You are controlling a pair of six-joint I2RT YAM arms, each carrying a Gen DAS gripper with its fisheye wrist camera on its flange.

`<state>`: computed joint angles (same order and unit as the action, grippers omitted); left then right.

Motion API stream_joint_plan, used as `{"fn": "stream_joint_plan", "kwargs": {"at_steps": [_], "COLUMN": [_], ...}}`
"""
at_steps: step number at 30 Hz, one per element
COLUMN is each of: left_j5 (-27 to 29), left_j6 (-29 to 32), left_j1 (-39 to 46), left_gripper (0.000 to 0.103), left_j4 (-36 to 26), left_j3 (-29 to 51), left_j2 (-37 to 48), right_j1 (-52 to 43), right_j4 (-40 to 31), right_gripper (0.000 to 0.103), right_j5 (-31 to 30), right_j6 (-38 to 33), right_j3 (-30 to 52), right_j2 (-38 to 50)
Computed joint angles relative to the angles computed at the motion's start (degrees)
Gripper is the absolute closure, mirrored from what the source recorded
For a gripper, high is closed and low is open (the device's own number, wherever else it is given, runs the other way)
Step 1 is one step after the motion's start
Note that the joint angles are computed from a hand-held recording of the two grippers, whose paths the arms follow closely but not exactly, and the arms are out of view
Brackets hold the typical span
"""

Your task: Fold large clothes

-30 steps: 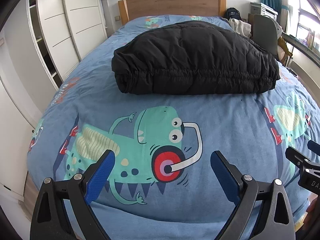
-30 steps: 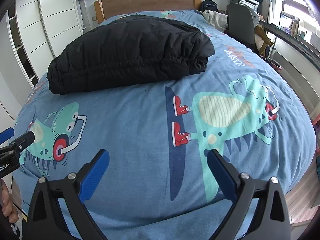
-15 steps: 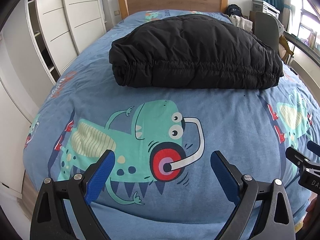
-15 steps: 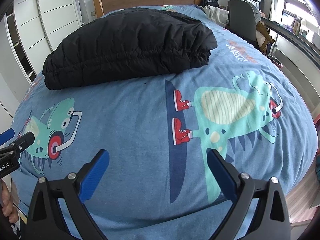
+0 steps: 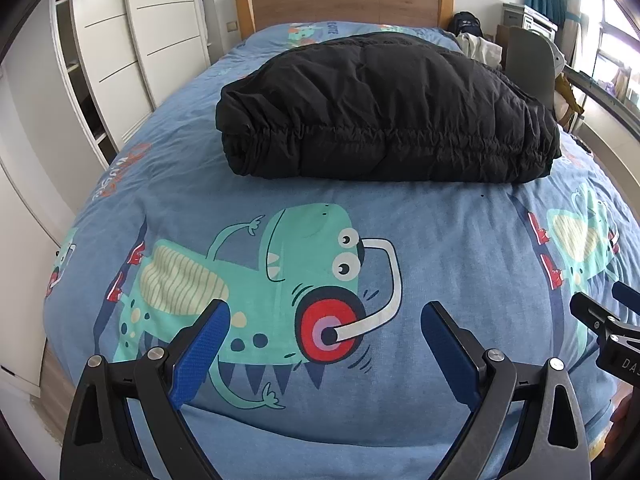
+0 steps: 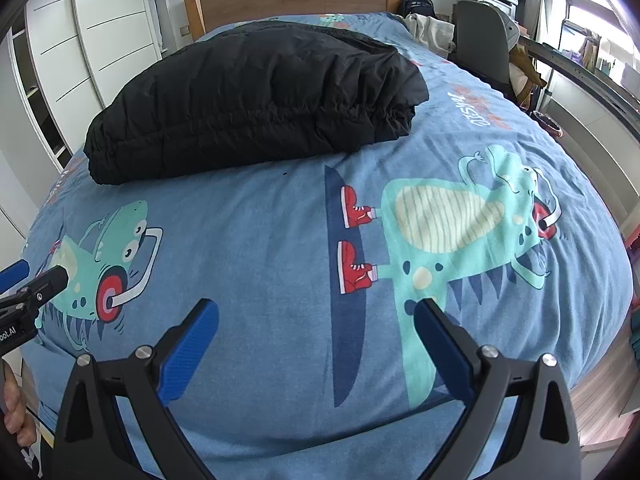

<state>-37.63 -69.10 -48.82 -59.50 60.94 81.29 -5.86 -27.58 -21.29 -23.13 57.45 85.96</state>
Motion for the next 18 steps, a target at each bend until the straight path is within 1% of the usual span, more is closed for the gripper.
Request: {"fn": "stream_joint_plan", "kwargs": {"at_steps": [18], "left_j5": [-1.42], "left_j6": [-2.58], "left_j1": [-1.82], "left_gripper": [0.008], "left_j4": [-2.87], "left_j3": [0.3], "left_j2": [-1.78], "right_j1": [-0.52], "right_j4": [-1.07], "right_gripper": [0.004], "right_j5": [-0.51], "right_j6": [-0.78], "right_j3": [-0.8], "right_j2": [-2.7]}}
